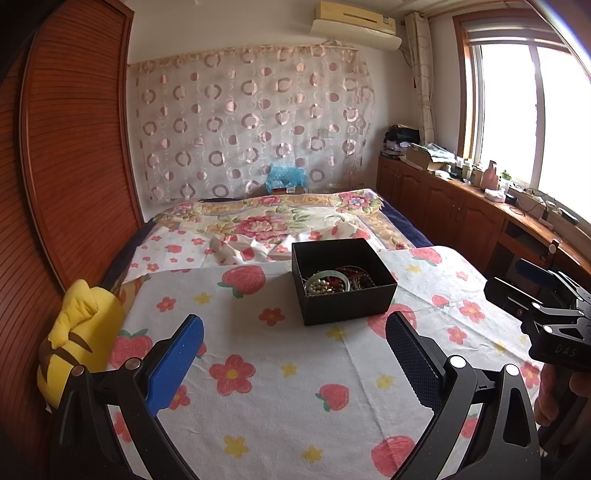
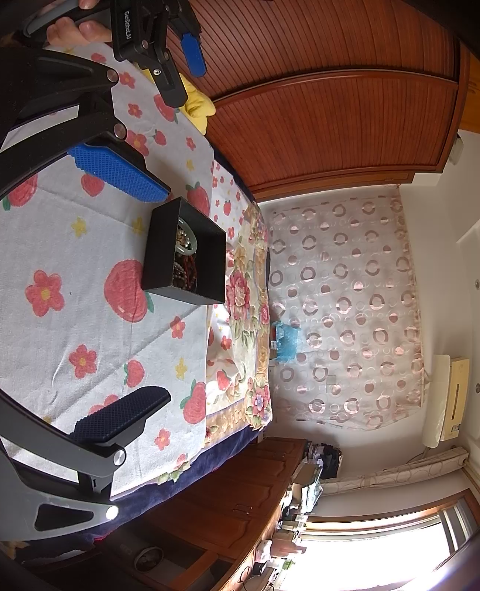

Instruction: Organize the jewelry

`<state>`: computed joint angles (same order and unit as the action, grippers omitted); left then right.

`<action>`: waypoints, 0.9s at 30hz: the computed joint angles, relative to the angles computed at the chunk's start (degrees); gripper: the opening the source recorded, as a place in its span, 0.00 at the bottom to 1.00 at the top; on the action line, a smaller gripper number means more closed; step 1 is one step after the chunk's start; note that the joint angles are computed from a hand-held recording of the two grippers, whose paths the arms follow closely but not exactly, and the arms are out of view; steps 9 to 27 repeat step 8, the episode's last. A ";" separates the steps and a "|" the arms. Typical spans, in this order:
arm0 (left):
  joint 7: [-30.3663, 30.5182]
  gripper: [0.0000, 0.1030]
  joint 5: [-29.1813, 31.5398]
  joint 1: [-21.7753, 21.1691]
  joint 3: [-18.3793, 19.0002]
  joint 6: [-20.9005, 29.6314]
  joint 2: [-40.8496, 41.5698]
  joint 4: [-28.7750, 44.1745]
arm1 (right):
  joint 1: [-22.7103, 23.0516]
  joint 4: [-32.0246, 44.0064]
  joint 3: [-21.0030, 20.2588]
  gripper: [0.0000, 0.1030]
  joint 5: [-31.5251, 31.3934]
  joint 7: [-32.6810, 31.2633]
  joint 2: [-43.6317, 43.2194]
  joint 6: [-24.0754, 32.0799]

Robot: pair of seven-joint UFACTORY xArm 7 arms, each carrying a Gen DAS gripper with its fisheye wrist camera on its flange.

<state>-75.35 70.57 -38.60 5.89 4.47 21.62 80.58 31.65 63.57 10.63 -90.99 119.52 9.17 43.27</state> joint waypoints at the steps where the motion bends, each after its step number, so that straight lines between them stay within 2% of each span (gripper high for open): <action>1: 0.03 0.93 -0.06 0.00 -0.01 0.03 -0.05 -0.07 | -0.01 0.01 -0.01 0.98 0.00 -0.04 0.01 -0.04; 27: -0.52 0.93 0.55 -0.04 0.25 -0.35 -0.28 -0.34 | -0.02 -0.13 -0.01 0.98 -0.06 0.06 -0.06 -0.06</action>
